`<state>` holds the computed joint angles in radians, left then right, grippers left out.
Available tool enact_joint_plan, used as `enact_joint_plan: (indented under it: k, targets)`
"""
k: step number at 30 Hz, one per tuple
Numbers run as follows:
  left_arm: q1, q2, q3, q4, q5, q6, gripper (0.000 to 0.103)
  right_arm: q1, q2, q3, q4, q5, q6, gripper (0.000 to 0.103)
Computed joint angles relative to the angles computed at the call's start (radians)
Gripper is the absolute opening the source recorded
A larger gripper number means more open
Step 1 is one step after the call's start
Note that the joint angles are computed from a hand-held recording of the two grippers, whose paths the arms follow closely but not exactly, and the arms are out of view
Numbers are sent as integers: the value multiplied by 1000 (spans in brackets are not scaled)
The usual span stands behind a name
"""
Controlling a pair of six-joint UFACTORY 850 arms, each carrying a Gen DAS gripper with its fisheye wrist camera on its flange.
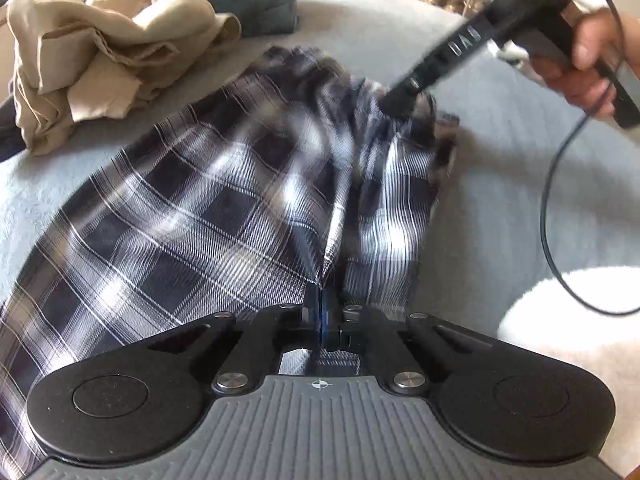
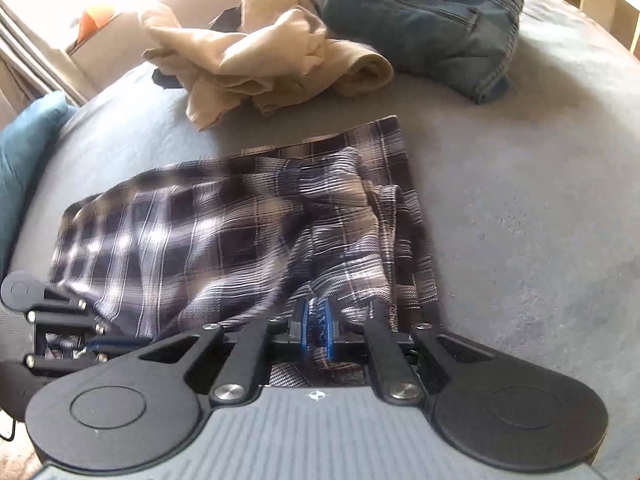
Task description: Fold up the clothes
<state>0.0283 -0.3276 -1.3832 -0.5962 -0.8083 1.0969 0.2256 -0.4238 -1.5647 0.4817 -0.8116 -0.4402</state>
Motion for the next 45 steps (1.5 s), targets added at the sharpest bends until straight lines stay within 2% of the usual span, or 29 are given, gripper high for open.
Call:
enact_joint_plan:
  k: [5, 8, 12, 17, 19, 20, 22, 26, 30, 34, 38, 41, 45]
  targets:
    - [-10, -14, -21, 33, -11, -94, 4, 15, -23, -15, 40, 7, -104, 9]
    - [-8, -10, -35, 44, -22, -134, 21, 27, -46, -40, -54, -6, -67, 9]
    - [16, 12, -32, -8, -34, -141, 30, 26, -61, -85, -61, -36, -47, 10]
    - [19, 14, -26, 43, -8, -285, 30, 52, -97, -130, -12, 51, -83, 10]
    - [23, 20, -21, 77, -1, -336, 30, 66, -133, -156, -43, 93, -52, 15]
    - [35, 28, -20, 89, -4, -359, 30, 71, -158, -177, -89, 101, -6, 14]
    - [60, 42, -19, 114, -12, -404, 30, 63, -191, -226, -89, 63, 77, 13]
    - [128, 91, -5, 166, -13, -491, 34, 50, -109, -175, -39, 80, 68, 16]
    - [181, 134, 34, 231, 13, -534, 34, 42, -19, -94, -41, 17, 24, 17]
    - [177, 161, 99, 338, 63, -576, 34, 66, 40, 1, -98, -15, -1, 17]
    - [153, 190, 165, 468, 146, -676, 34, 100, 37, 45, -259, -3, 140, 15]
    - [169, 223, 173, 442, 157, -672, 34, 102, 73, 54, -225, 16, 177, 17]
    - [184, 271, 172, 581, 132, -801, 35, 120, 166, 93, -202, 43, 84, 17]
